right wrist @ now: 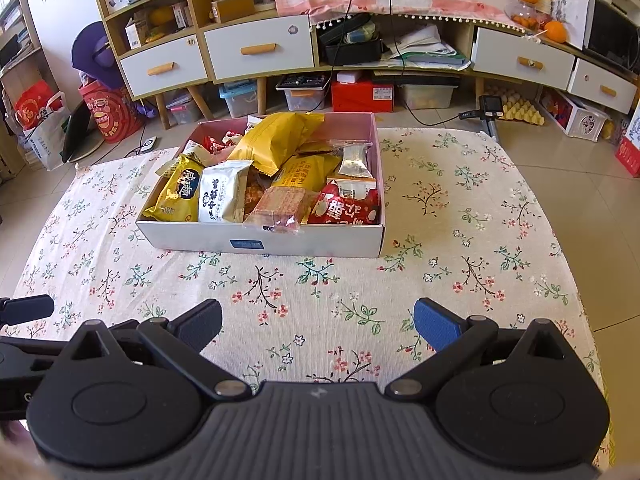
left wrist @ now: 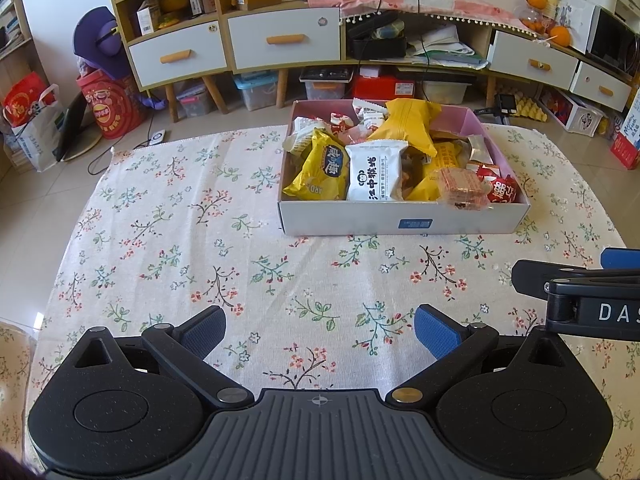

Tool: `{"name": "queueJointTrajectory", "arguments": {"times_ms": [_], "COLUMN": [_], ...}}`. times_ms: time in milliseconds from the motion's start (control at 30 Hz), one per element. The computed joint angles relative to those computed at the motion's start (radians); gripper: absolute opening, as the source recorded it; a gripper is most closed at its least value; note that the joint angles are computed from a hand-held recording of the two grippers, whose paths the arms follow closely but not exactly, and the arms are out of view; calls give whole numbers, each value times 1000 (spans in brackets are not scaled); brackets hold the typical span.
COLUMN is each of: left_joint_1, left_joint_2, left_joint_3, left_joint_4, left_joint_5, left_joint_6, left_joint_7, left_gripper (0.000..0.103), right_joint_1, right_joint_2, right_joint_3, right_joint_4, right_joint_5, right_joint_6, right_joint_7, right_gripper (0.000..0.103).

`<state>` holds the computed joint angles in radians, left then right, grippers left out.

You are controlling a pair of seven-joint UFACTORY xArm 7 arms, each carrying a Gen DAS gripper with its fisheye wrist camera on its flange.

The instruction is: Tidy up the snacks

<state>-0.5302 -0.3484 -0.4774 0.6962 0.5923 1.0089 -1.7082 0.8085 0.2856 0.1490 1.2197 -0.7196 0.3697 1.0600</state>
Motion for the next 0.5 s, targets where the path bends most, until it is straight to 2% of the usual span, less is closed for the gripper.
{"name": "queueJointTrajectory", "arguments": {"times_ms": [500], "left_joint_1": [-3], "left_joint_2": [-2], "left_joint_3": [4], "left_joint_4": [-8], "left_joint_5": [-31], "left_joint_6": [6], "left_joint_7": [9], "left_gripper": [101], "right_joint_1": [0], "right_joint_2": [5], "right_joint_3": [1], "right_joint_4": [-1], "right_joint_5": [8], "right_joint_6": [5], "right_joint_7": [-18], "right_gripper": [102]}}
